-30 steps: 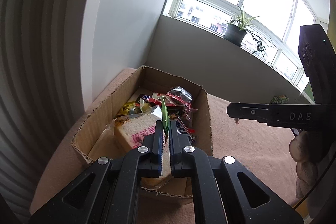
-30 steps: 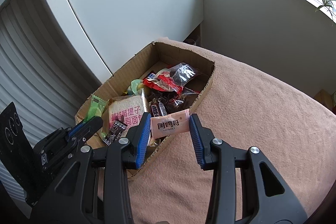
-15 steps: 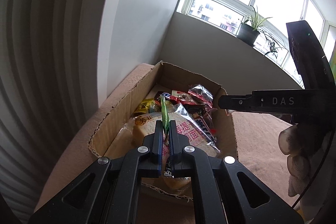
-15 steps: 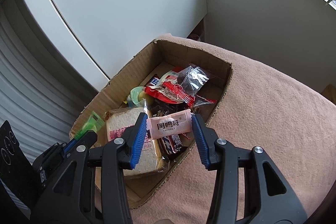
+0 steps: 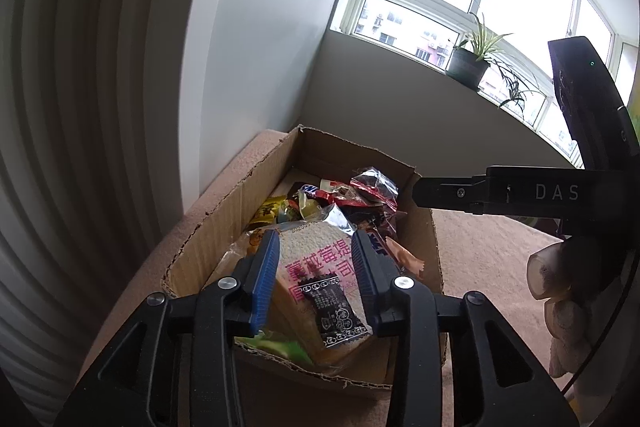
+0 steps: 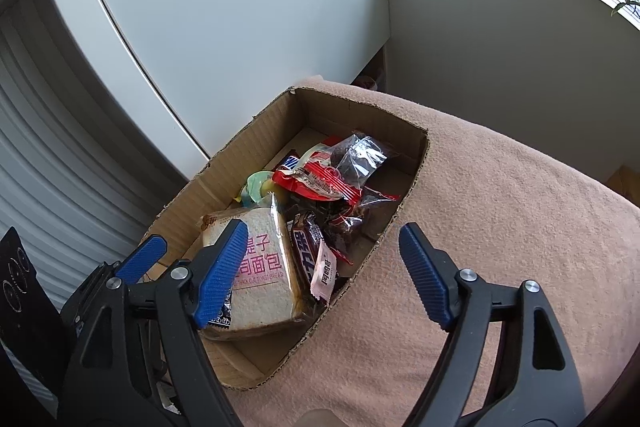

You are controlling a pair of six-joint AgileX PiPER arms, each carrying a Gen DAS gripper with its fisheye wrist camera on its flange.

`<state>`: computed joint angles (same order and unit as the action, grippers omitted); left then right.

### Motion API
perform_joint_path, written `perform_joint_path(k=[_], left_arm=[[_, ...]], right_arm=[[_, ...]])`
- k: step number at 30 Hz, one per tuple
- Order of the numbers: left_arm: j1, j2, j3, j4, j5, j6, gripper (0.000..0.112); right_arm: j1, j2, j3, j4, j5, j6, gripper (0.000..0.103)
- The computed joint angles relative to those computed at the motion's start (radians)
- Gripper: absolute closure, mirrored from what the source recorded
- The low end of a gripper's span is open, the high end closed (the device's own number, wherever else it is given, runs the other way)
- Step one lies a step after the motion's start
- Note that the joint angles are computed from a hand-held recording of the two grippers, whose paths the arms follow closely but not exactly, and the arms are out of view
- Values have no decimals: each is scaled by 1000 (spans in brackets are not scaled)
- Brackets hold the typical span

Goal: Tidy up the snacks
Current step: 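Carry the green candy and pink candy into the box and release, then withdraw both open tools from the box back over the table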

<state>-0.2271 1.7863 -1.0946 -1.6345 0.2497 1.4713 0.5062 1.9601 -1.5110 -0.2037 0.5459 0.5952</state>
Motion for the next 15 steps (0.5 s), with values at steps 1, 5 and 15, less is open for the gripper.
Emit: perform_joint_path(k=[1,5,15], left_arm=[[-3,-3,5,-29,-6,30,56],[-10,-13,13,-59,-15,57,53],[-71,-88,60,-53,-97,53,41]], right_arm=[[-1,-5,7,-9,-1,9,22],[0,-39,66,-76,-33,78,13],[2,-180,293,-282,-145,283,13]])
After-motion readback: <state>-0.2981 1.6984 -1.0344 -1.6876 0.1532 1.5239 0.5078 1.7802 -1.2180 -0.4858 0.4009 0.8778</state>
